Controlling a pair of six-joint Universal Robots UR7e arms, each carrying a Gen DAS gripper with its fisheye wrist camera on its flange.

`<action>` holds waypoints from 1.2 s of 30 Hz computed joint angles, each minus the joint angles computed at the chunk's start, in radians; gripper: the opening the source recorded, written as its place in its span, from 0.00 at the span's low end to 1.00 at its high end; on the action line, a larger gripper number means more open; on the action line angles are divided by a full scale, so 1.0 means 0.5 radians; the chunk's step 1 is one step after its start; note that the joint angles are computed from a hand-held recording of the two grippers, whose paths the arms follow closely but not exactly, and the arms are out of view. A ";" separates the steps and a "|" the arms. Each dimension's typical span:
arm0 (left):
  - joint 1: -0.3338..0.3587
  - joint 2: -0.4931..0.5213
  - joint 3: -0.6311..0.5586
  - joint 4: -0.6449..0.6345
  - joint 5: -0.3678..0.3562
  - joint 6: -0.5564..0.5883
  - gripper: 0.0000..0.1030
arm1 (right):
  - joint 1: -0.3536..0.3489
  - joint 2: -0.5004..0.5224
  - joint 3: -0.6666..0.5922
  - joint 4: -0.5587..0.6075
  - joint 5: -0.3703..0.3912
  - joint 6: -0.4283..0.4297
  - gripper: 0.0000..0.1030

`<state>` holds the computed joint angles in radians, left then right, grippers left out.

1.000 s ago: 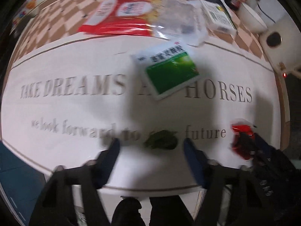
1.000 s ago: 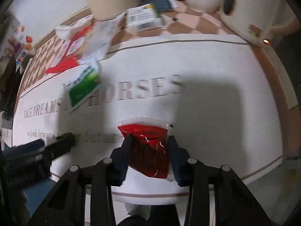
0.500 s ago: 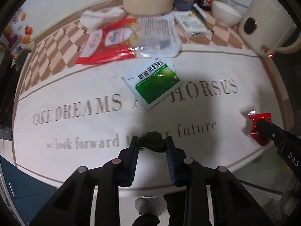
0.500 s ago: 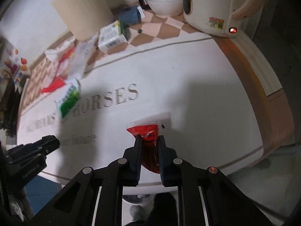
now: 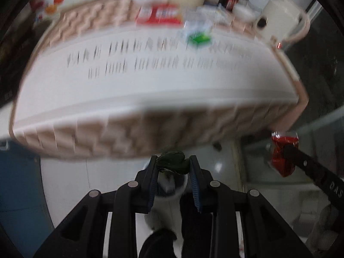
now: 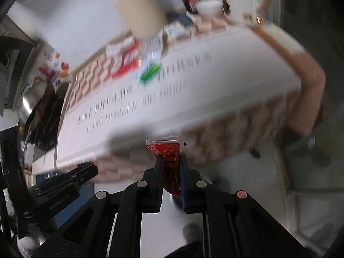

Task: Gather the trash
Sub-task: 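Drop the red sachet and green piece into the floor bin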

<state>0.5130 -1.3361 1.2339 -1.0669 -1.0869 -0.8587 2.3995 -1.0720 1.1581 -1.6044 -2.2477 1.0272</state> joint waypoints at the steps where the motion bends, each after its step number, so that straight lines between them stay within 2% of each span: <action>1: 0.021 -0.056 0.097 -0.011 -0.062 -0.014 0.24 | 0.016 -0.026 0.078 0.003 0.034 0.064 0.13; 4: 0.117 -0.200 0.416 -0.081 -0.212 -0.031 0.24 | 0.019 -0.134 0.412 -0.046 0.195 0.252 0.13; 6: 0.214 -0.278 0.654 -0.186 -0.272 -0.023 0.24 | -0.024 -0.207 0.678 -0.130 0.297 0.312 0.13; 8: 0.339 -0.333 0.904 -0.325 -0.299 -0.006 0.24 | -0.075 -0.260 0.913 -0.243 0.352 0.341 0.13; 11: 0.553 -0.355 1.242 -0.621 -0.292 0.075 0.24 | -0.218 -0.336 1.341 -0.542 0.426 0.365 0.13; 14: 0.767 -0.304 1.517 -0.934 -0.251 0.192 0.24 | -0.404 -0.330 1.736 -0.981 0.446 0.271 0.12; 18: 1.015 -0.169 1.770 -1.291 -0.205 0.331 0.24 | -0.719 -0.075 2.108 -1.720 0.434 -0.067 0.09; 21: 1.119 -0.084 1.870 -1.451 -0.142 0.399 0.24 | -0.903 0.127 2.246 -2.153 0.460 -0.255 0.09; 24: 1.167 -0.037 1.910 -1.539 -0.122 0.432 0.24 | -1.039 0.322 2.295 -2.467 0.476 -0.439 0.09; 27: 1.174 -0.043 1.911 -1.532 -0.107 0.436 0.26 | -1.099 0.401 2.296 -2.584 0.491 -0.556 0.09; 31: 1.148 -0.063 1.921 -1.534 -0.094 0.433 0.28 | -1.129 0.418 2.275 -2.563 0.538 -0.591 0.10; 32: 1.144 -0.067 1.920 -1.525 -0.071 0.435 0.33 | -1.129 0.410 2.276 -2.541 0.532 -0.589 0.10; 34: 1.111 -0.088 1.931 -1.512 -0.009 0.435 0.56 | -1.139 0.390 2.252 -2.457 0.555 -0.611 0.13; 35: 1.089 -0.106 1.939 -1.501 0.033 0.421 0.71 | -1.139 0.381 2.245 -2.423 0.552 -0.613 0.19; 36: 1.070 -0.131 1.950 -1.495 0.070 0.413 0.73 | -1.131 0.370 2.240 -2.396 0.543 -0.614 0.28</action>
<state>1.0482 -1.4018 2.2088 -1.8142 -1.0519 -0.6521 1.8342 -0.8872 2.2782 -2.8023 -1.9760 0.7204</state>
